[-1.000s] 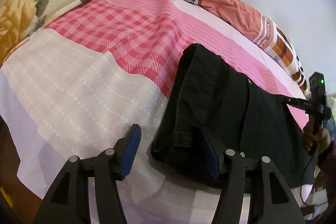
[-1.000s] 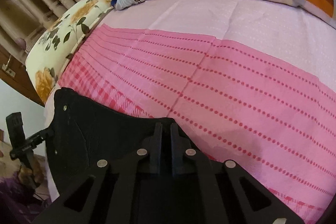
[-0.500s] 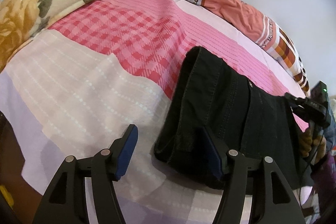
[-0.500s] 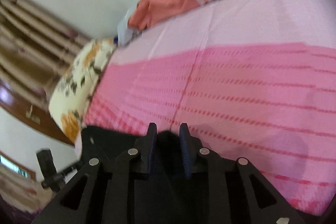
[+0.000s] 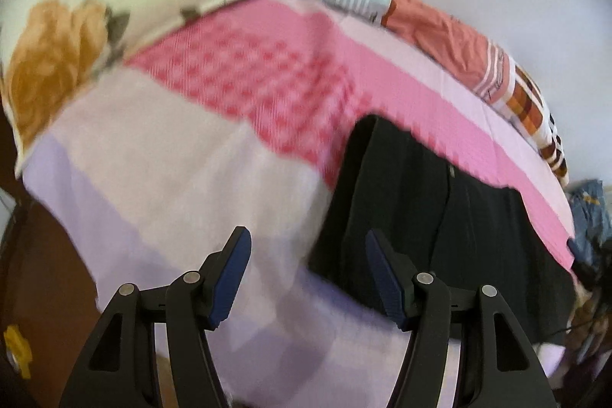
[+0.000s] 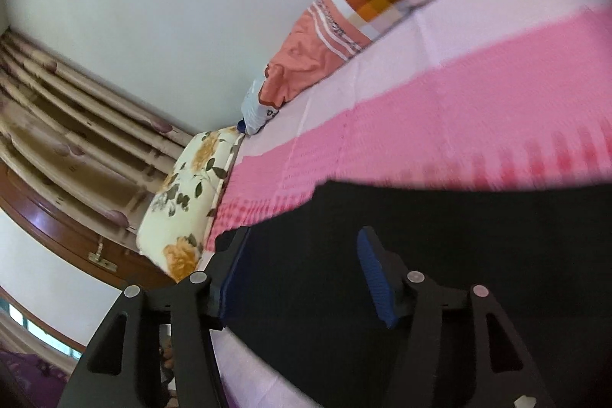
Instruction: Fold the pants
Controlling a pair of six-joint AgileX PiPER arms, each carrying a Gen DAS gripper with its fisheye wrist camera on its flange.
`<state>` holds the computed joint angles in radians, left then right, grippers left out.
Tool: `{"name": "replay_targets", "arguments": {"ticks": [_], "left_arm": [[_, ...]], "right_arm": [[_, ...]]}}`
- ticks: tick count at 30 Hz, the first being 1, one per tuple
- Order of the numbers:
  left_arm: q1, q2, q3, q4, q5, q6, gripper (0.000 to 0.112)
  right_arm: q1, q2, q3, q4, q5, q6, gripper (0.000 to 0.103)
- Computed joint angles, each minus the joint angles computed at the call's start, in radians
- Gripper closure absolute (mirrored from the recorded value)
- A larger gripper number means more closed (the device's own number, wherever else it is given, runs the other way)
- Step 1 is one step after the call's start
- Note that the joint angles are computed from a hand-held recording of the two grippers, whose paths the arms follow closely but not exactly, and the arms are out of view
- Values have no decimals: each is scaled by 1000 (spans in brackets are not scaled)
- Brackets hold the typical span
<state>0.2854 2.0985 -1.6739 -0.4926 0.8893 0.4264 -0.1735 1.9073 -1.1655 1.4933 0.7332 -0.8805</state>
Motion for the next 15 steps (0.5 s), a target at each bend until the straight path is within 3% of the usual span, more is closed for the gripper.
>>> {"name": "replay_targets", "arguments": {"ticks": [2,5,9,11,12,15], "left_arm": [[36,16,0,-62,101,13,49],[51,38,4,-119,188,19,51],[28,46,5,-152,219,33,59],[14,64,-21,-162,243,19,69],[5,71,-33,-155,250,13,79],[-20,70,-48,-115,223,2,92]], "right_arm": [[-6,-52,94,43,-4,-31,48],[-10,-102,196,105,0,-68,48],[-5,-122,247,153,7,-88,47],[5,-125,258,175,3,-95,46],[7,-126,261,181,4,-99,46],[21,-116,253,201,6,-108,45]]}}
